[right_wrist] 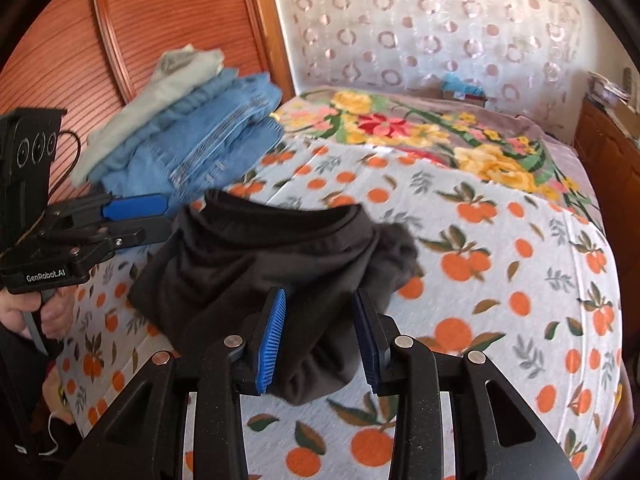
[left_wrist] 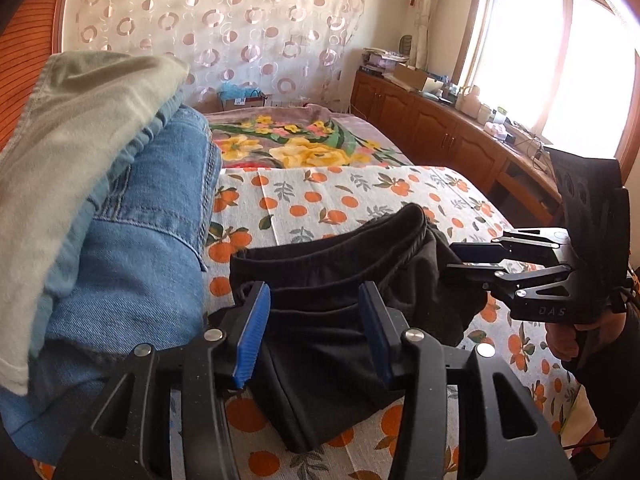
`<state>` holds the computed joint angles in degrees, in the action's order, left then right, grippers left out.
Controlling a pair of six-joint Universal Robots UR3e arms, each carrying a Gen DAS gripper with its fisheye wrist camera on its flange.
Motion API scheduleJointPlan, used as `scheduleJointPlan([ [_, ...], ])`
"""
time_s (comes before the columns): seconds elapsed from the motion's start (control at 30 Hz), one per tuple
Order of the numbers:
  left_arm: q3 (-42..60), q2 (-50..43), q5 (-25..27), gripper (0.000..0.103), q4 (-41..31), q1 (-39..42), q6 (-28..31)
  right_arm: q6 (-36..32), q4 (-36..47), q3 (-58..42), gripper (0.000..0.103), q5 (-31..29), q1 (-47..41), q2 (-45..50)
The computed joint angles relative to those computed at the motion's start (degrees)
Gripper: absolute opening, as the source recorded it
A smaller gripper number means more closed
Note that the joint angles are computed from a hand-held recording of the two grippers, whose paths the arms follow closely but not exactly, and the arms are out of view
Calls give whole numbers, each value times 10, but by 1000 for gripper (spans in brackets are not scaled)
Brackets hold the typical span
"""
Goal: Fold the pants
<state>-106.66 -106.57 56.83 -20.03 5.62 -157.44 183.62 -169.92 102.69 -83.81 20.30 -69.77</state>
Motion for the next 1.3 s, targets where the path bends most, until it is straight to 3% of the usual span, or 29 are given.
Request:
scheduleJointPlan([
  [0.1,-6,-1,6,47,1,-3,4,-2,3,-1,35,1,0,2],
  [0.17,-12,1,11,47,3,-5,3,-4,-5,4,14,7,-5,0],
  [0.23,-14,1,12,47,3,-6,4,-1,-27,16,5,1,-8,-7],
  [0.33,-20,7,12,47,3,-4,7,19,-83,67,1,-21,-14,-37],
  [0.63,-52,19,17,47,2,3,18,33,-89,130,2,-6,-26,-71],
  [0.87,-72,22,24,47,5,3,26,35,-91,143,14,5,-13,-78],
  [1.3,-85,2,42,48,32,-9,23,41,-76,151,18,9,-7,-97],
])
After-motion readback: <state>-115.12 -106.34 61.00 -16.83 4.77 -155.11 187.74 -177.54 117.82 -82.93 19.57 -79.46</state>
